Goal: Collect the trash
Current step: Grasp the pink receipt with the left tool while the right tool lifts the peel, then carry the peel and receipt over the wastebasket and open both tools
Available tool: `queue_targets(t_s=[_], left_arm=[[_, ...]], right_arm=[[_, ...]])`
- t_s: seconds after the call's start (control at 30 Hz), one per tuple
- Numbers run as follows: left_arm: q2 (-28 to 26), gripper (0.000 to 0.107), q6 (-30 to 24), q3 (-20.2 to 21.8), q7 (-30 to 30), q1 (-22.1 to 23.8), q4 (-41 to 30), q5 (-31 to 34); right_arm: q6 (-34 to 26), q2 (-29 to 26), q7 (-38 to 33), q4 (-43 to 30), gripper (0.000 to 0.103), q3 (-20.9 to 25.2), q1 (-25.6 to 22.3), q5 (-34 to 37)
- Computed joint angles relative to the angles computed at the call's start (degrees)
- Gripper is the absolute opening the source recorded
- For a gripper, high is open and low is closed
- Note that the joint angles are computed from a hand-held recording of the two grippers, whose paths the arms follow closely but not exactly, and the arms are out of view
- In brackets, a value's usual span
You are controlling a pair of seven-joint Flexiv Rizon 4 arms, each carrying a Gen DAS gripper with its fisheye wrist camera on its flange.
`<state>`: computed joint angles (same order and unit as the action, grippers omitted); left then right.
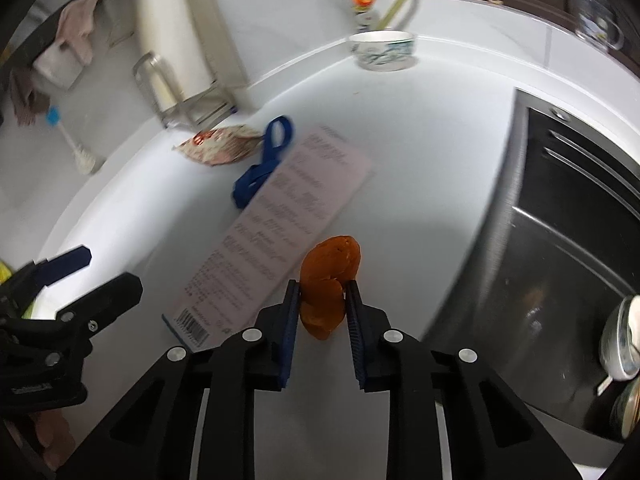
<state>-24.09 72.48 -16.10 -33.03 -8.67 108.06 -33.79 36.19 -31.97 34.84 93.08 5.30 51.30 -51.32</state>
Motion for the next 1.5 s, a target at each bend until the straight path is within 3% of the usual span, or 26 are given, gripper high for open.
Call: queue_targets(t_s=[0.47,0.87,1.07,1.17,1.3,1.5], left_arm=[[-3.39,0.097,0.86,-1.89,1.79,-2.25,-1.30,3.28],[-6.91,0.097,1.46,0.08,-2.71,-5.20,-4.36,9.92],[-7.91,0.094,1.93,-1.32,-3.67,-4.31,-4.89,10.97],[-7.80,0.082,2.17,-3.48,-2.27,-2.83,-4.28,10.01],[-7.33,0.054,0.10,-4.77,-0.44,-2.00,-4.28,8.83],[-6.08,0.053,-2.15,-3.78,0.04,-2.43,-3.84,7.16]], right_arm=[[-7.67,4.83,10.97,4.58,0.022,3.57,2.59,-0.39],[-10.20,5.40,12.96,4.59,0.022,4.70,3.38,-0.91],[-10.84,5.53,13.79,4.70,0.022,5.01,3.70,-0.70],[-10.75,5.54,14.07,4.75,0.022,5.10,3.67,-0.62],[-10.47,5.76,14.86,5.01,0.022,5.12,3.66,-0.82],[-11.19,5.44,14.39,4.13,0.022,5.20,4.01,-0.81]])
